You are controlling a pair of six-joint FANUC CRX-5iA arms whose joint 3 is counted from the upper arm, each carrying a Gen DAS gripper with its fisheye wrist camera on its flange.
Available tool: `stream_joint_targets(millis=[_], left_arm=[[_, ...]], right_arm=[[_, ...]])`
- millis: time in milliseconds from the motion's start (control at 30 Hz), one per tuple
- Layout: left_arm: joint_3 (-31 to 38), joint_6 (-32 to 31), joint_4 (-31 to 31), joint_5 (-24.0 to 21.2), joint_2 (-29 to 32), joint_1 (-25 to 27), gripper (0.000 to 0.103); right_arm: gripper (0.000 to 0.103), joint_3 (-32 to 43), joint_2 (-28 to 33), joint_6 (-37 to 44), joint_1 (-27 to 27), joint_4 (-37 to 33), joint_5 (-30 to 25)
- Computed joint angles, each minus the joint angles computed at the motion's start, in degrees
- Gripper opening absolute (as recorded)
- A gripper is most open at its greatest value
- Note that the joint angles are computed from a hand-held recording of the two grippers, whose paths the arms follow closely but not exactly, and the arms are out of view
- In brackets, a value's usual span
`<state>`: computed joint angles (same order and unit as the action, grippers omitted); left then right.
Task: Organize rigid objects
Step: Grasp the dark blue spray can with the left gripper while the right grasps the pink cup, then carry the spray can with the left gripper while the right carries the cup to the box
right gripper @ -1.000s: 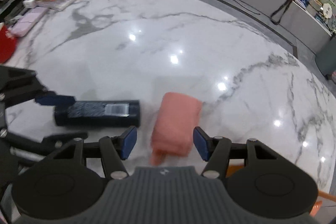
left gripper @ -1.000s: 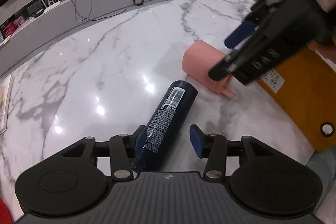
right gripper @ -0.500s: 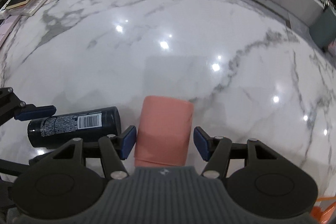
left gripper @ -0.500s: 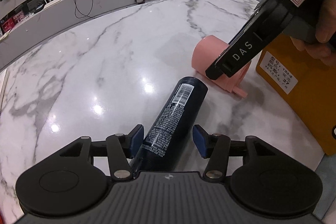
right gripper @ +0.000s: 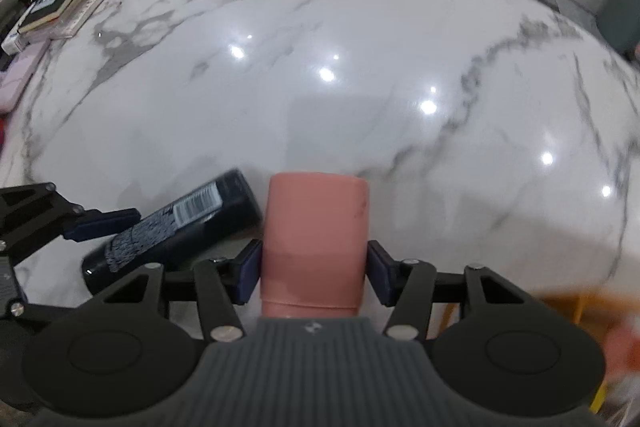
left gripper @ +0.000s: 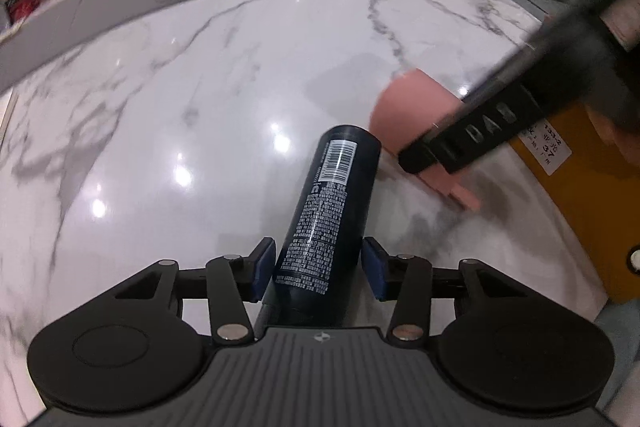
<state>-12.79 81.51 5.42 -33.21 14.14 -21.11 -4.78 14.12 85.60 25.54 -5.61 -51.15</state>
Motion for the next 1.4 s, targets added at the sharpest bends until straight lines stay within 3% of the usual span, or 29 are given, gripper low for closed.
stream_joint_targets(millis=[200,367,500,667,767,900,1000,1100,1167,1333,1400], left_arm=[[1.14,12.00,-5.16,-6.34,-1.65,-1.45,0.050],[0.02,20.66,-5.25,-10.76,-3.64,-1.41,0.049],[-2.35,24.34,-6.32,-11.28,-6.15,-2.32,0.049],[-5.32,29.07,-9.03,-8.82,-8.96,-4.02,0.049],[-6.26,31.61,-11.25,-6.93,-9.80,-4.95,0.049],[-6.25,36.30,-17.44,-3.67,-10.11,-7.06,0.055],[-4.26,41.20,-20.87,-5.31,-8.72,-8.14,0.060],[-3.54,42.20,-22.28,-5.58,-8.22,-8.51,0.063],[-3.34,43.38,-23.18,-5.49,-8.06,-8.76,0.064],[-1.33,48.64,-27.91,-7.42,-6.85,-11.07,0.063],[-0.88,50.21,-29.59,-8.00,-6.62,-11.94,0.063]], right_arm=[[0.055,-8.00,-6.91,-1.86,2.52,-1.35,2.76],[0.055,-16.90,-14.51,-3.48,5.22,-1.23,7.40],[0.055,-25.59,-21.27,-7.45,8.13,1.30,14.29],[0.055,-35.83,-28.08,-14.19,11.63,8.56,23.46],[0.056,-39.16,-29.57,-16.17,11.96,11.39,27.42],[0.063,-41.22,-30.84,-13.20,11.02,9.00,32.94],[0.069,-45.22,-31.43,-21.13,11.50,17.99,38.38],[0.070,-46.02,-30.74,-21.41,10.98,19.37,40.92],[0.070,-48.20,-30.84,-25.21,10.43,23.91,44.43],[0.068,-49.94,-30.39,-27.91,9.78,26.51,46.85],[0.066,-48.87,-29.87,-25.04,10.12,23.15,45.96]])
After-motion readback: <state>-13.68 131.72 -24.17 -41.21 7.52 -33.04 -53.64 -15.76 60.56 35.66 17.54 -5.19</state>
